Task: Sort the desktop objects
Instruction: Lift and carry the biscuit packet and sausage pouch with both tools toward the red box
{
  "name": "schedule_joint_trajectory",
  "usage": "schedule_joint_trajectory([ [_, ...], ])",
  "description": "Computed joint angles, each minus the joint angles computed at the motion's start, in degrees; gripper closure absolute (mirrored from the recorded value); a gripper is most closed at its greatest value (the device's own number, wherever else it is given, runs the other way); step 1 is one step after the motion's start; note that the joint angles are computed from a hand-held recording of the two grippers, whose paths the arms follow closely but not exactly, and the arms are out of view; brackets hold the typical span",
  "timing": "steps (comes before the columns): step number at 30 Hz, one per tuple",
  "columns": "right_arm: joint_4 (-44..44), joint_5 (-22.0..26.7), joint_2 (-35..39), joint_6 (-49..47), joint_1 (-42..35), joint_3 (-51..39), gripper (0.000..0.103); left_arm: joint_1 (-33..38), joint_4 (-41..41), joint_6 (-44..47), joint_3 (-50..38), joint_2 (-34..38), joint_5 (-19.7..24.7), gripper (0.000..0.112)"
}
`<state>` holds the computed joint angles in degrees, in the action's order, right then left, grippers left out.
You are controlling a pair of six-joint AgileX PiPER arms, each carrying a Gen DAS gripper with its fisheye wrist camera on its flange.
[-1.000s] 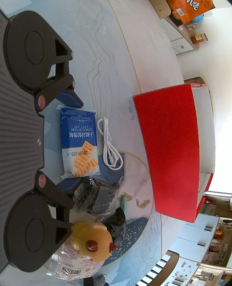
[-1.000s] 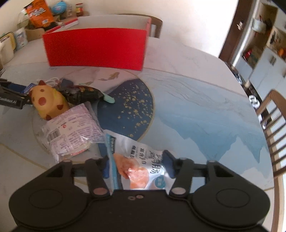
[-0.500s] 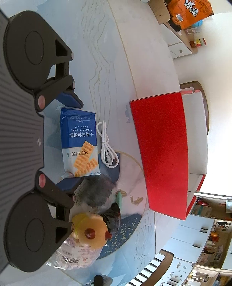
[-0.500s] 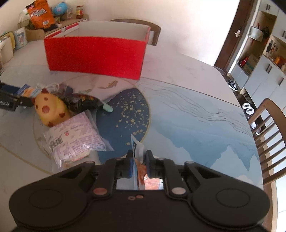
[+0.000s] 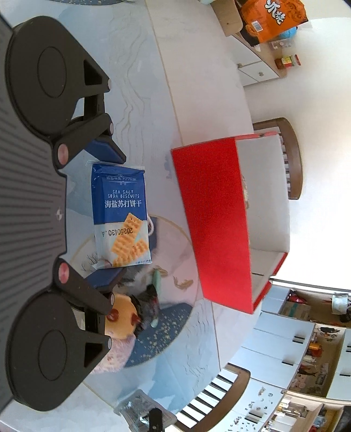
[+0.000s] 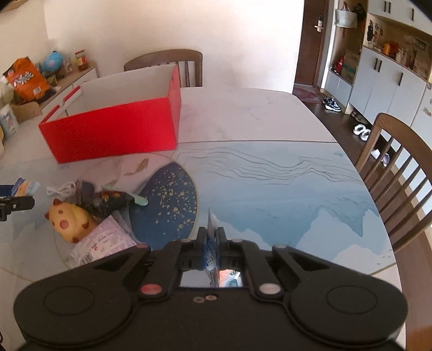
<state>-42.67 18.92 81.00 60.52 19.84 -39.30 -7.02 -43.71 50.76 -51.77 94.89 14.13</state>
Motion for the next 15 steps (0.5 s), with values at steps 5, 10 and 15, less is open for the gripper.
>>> schedule_joint_trajectory([
  [5, 5.1, -1.0, -2.0, -4.2, -0.7, -0.6, 0.098, 0.0, 3.0, -3.6, -1.7, -1.0, 2.8, 0.033],
  [10, 12.6, -0.8, -3.6, -11.1, -1.2, -2.8, 0.098, -0.4, 7.2, -7.9, -3.4, -2.0, 5.1, 0.033],
  [15, 14.8, 0.2, -4.3, -13.3, -0.3, -5.4, 0.098, -1.0, 10.8, -11.9, -4.8, -3.2, 6.6, 0.033],
])
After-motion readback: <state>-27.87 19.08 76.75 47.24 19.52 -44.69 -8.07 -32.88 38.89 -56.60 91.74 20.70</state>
